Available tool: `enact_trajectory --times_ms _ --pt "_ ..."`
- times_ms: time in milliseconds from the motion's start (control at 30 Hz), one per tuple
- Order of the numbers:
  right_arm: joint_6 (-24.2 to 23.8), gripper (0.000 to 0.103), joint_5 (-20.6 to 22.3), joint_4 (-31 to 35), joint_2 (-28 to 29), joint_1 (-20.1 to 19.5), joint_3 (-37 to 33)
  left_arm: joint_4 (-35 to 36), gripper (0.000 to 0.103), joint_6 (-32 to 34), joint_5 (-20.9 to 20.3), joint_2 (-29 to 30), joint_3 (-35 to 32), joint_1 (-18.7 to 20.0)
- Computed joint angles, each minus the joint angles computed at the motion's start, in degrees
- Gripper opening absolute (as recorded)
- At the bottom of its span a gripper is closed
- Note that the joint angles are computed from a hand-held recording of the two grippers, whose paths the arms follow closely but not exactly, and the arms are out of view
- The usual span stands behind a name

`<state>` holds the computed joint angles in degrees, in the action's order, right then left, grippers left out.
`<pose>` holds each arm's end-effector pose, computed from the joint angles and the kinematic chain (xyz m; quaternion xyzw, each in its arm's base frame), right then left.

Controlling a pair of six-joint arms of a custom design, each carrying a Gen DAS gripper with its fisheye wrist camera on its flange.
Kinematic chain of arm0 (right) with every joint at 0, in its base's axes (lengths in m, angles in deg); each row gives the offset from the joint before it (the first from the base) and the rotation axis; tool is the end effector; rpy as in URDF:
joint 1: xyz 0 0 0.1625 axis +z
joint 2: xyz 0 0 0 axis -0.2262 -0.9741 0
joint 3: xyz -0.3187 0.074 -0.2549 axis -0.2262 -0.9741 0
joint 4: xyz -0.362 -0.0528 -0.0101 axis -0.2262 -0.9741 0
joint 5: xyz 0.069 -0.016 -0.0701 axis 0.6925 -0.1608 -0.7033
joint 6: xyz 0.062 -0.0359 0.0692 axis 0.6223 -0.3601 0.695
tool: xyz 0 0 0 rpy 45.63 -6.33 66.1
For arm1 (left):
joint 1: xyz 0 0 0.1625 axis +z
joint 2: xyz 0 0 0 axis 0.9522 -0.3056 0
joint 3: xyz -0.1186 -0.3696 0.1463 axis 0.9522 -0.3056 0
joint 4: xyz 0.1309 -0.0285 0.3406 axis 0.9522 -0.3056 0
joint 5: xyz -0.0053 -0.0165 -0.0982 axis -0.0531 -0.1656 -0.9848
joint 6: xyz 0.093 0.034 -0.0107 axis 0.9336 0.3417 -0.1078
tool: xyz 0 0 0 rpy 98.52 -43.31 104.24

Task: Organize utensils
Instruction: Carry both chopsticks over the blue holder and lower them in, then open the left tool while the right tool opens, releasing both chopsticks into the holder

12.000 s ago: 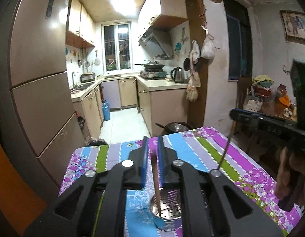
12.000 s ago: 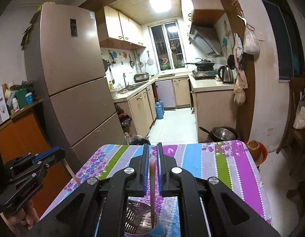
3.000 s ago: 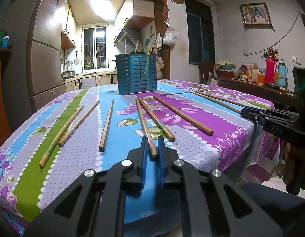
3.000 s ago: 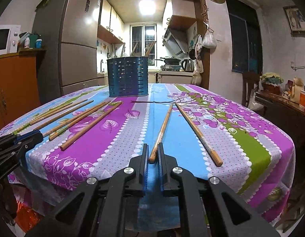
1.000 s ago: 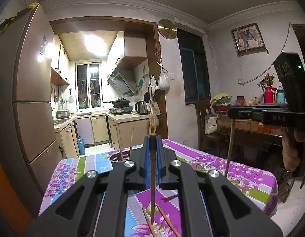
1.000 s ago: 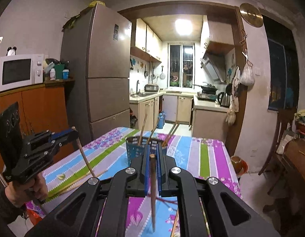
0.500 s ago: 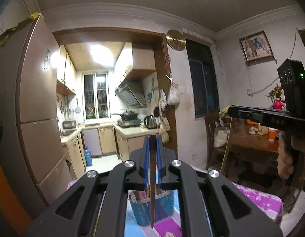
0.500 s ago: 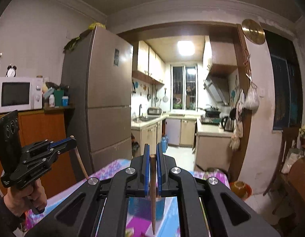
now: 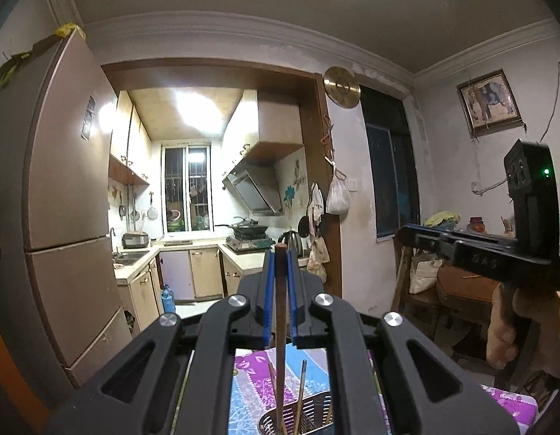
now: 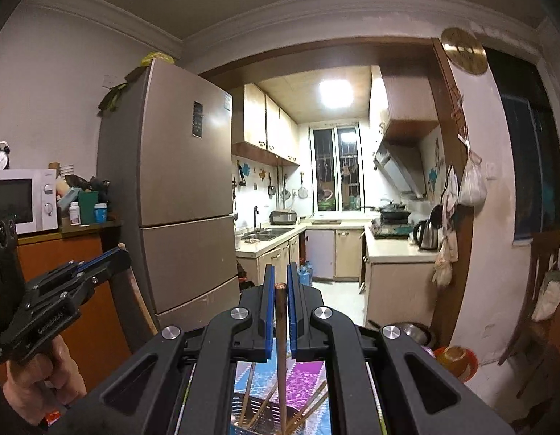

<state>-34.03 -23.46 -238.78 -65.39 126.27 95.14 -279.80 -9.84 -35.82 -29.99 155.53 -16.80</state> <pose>0.4120 -0.6725 0.2443 0.3492 -0.7179 0.5829 0.1512 -0.2464 -0.6402 0.3657 0.4221 0.6725 -0.5900 0.1466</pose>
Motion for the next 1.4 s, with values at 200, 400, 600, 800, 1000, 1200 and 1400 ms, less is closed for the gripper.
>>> enact_trajectory --times_ms 200,400,600,800,1000,1200,1400 --pt "1.2 0.008 0.97 3.96 4.05 -1.86 -6.26 1.85 0.005 0.17 -0.41 3.22 -3.19 1.79" --pt "1.58 0.008 1.14 5.88 6.35 -3.09 -9.27 2.93 0.005 -0.64 -0.59 5.34 -4.71 3.61" --pt "2.1 0.008 1.2 6.62 7.66 -3.99 -10.47 3.92 0.005 -1.11 -0.27 6.79 -6.02 4.85" --pt "2.38 0.008 1.19 7.75 8.94 -4.53 -11.88 5.09 0.005 -1.51 0.06 8.11 -7.73 5.68" --pt "2.85 0.008 0.7 9.54 9.81 -5.17 -13.39 6.24 0.014 -2.03 0.99 8.89 -9.06 6.0" --pt "2.61 0.011 0.06 7.62 8.68 -4.96 -11.2 5.24 0.029 -2.24 1.8 8.37 -8.34 5.76" --pt "1.6 0.026 1.44 -1.84 1.91 -4.06 2.34 0.31 0.045 0.5 1.61 1.04 2.86 4.08"
